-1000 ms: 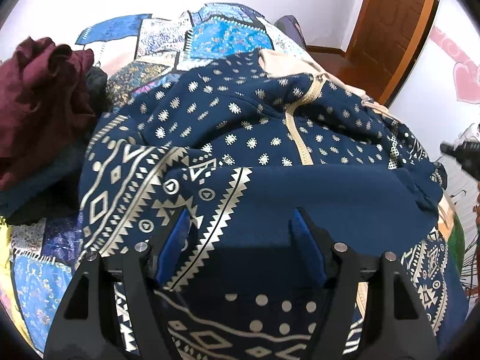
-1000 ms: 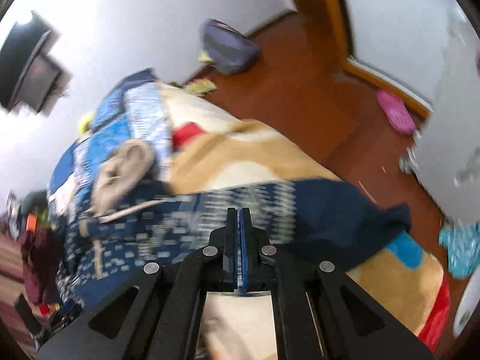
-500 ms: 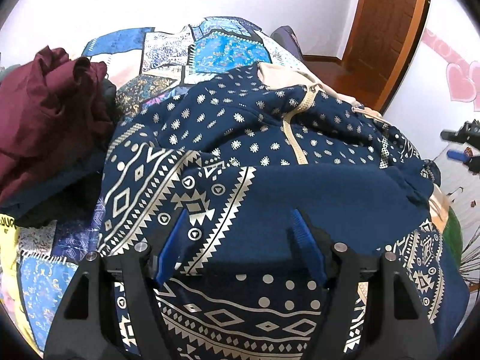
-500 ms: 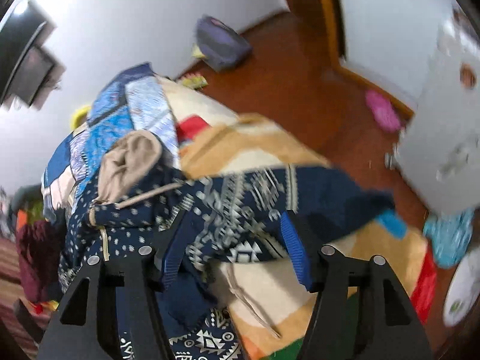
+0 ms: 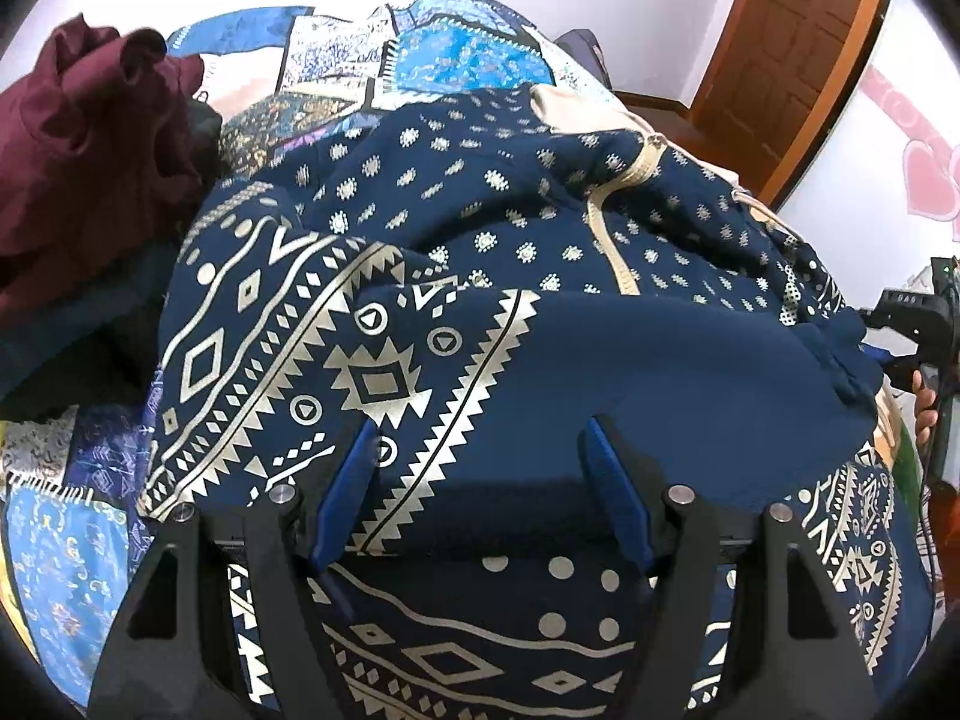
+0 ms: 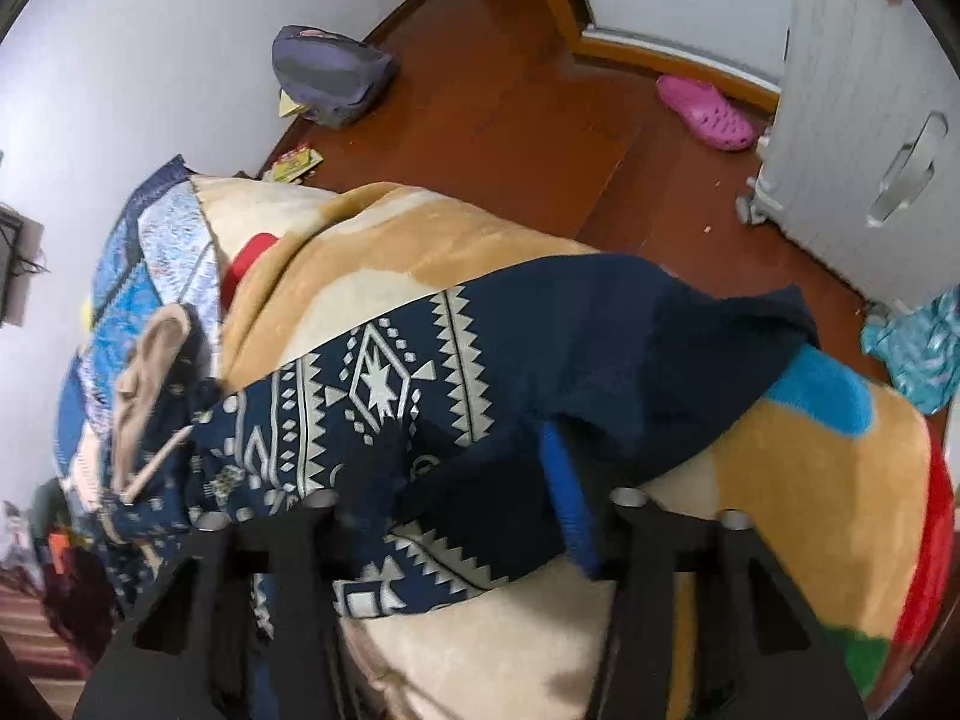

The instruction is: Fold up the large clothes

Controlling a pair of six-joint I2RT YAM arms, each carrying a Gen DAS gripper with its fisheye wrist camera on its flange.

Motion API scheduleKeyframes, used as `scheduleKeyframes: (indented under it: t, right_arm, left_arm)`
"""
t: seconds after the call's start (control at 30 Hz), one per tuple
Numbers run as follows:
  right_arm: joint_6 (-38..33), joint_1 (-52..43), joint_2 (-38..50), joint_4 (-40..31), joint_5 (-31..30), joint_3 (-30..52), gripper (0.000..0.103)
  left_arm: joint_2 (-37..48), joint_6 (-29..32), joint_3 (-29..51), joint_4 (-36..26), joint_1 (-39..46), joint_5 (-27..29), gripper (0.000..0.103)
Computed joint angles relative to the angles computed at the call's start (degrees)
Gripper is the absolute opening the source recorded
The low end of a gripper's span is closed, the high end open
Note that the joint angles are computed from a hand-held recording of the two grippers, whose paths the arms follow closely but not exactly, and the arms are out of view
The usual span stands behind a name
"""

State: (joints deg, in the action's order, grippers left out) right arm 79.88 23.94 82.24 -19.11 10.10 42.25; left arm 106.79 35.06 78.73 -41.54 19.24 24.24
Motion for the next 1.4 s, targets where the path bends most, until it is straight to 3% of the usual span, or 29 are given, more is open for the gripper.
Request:
scheduleKeyframes:
  t: [0.1, 0.2, 0.43, 0.67, 0.8, 0.97, 1.17, 1.27, 1.4]
  right_arm:
    - [-1.63, -0.56, -0.69, 1.70, -0.15, -1.24, 0.016]
    - [-2.37, -0.61, -1.74, 1.76, -0.23, -1.63, 0.009]
    - [-4.24, 2.45, -5.52, -1.30, 4.39, 0.90, 0.005]
    - [-11.48, 10.02, -7.17, -10.49, 15.11, 12.09, 0.005]
    - [-15.97, 16.71, -4.50, -13.96, 21.03, 19.86, 0.005]
    - [-21.58, 23.00, 0.48, -13.67, 22.24, 26.72, 0.005]
    - [-25.86, 27.21, 11.03, -18.65, 16.93, 36.93, 0.012]
    - [-27.42, 28.56, 13.49, -21.24, 13.78, 40.25, 0.036]
    - [-28.84, 32.03, 12.01, -22.71, 18.36, 40.14, 0.053]
  left_arm:
    - [-0.42, 0.12, -0.42, 0.44, 0.05, 0.04, 0.070]
    - [-1.20, 0.43, -1.07, 1.10, 0.10, -0.09, 0.070]
    - [-3.58, 1.00, -2.17, 1.78, -0.11, -0.16, 0.070]
    - [-6.96, 1.50, -3.08, 2.13, -0.06, 0.41, 0.070]
    - [-7.97, 1.04, -2.95, 1.86, 0.04, 0.81, 0.070]
    - [-9.42, 1.54, -3.52, 1.73, 0.29, 0.70, 0.070]
    - [-10.63, 2.53, -4.18, 0.94, 0.97, 1.00, 0.070]
    - [-11.01, 3.05, -4.39, 0.66, 1.32, 1.09, 0.070]
    - [-11.38, 3.12, -4.68, 0.51, 1.61, 1.40, 0.070]
